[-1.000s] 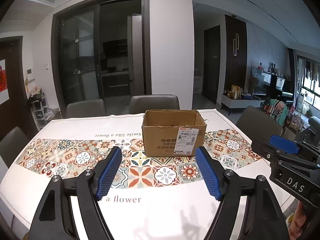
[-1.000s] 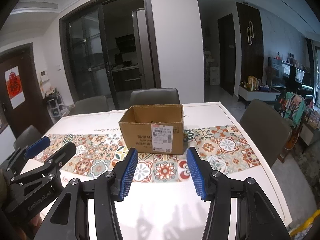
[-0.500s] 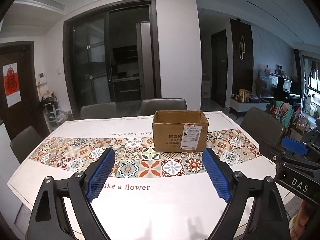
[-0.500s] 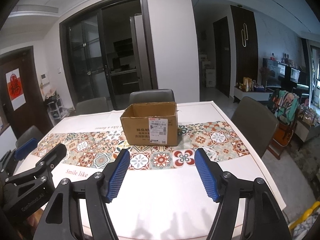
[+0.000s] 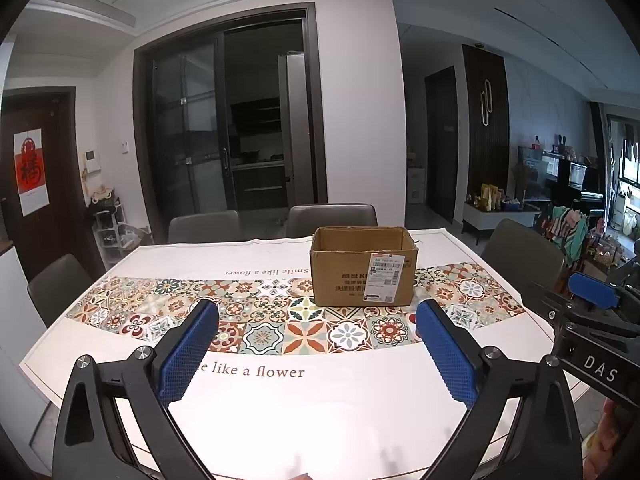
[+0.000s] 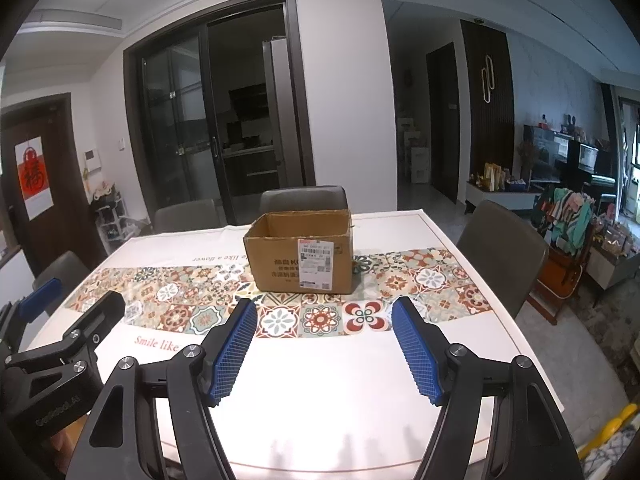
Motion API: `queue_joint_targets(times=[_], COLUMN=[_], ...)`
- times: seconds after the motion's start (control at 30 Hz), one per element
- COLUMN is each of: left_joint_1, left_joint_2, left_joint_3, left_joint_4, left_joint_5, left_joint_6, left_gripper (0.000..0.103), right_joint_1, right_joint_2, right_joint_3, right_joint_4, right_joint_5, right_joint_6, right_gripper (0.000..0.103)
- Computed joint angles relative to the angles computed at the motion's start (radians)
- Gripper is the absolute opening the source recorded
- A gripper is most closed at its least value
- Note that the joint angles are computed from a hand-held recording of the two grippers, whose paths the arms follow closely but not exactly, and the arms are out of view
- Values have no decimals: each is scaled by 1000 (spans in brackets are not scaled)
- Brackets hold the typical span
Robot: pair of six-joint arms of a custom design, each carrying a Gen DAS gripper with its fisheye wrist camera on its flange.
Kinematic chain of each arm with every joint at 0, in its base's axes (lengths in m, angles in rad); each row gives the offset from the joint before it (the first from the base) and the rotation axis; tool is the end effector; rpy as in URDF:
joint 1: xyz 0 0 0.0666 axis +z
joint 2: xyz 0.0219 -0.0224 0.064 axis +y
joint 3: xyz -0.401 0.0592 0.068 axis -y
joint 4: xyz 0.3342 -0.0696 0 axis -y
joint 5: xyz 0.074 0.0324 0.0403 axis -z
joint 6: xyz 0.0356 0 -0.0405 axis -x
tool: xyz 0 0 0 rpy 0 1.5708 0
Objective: Organize soft objects
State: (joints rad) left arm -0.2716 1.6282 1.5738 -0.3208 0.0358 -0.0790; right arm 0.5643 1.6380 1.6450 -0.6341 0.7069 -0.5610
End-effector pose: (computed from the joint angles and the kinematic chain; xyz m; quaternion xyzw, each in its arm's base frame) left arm 0.5278 -0.1487 0.4685 0.1541 0.8120 -0.0688 0.5587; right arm 0.4626 0.2650 0.4690 0.1560 0.8359 -0.0333 0.5252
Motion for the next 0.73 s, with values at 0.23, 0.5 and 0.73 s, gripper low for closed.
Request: queue_joint_targets(times=[0.23, 0.5, 0.73], left_joint_1=[1, 2, 2], left_joint_2=[-5, -7, -7], left_joint_3=[-5, -12, -17], left_joint_4=[-1, 2, 3], left_joint_5=[0, 0, 0], left_joint_6=[-3, -5, -2], left_gripper=[102, 102, 102], right_joint_1=[3, 5, 9], right_joint_2=[-1, -1, 1], right_joint_3=[-4, -3, -1], right_joint_4=[0, -8, -13], right_joint_5=[3, 1, -2], right_joint_6=[-2, -8, -9], right_gripper=[71, 71, 71])
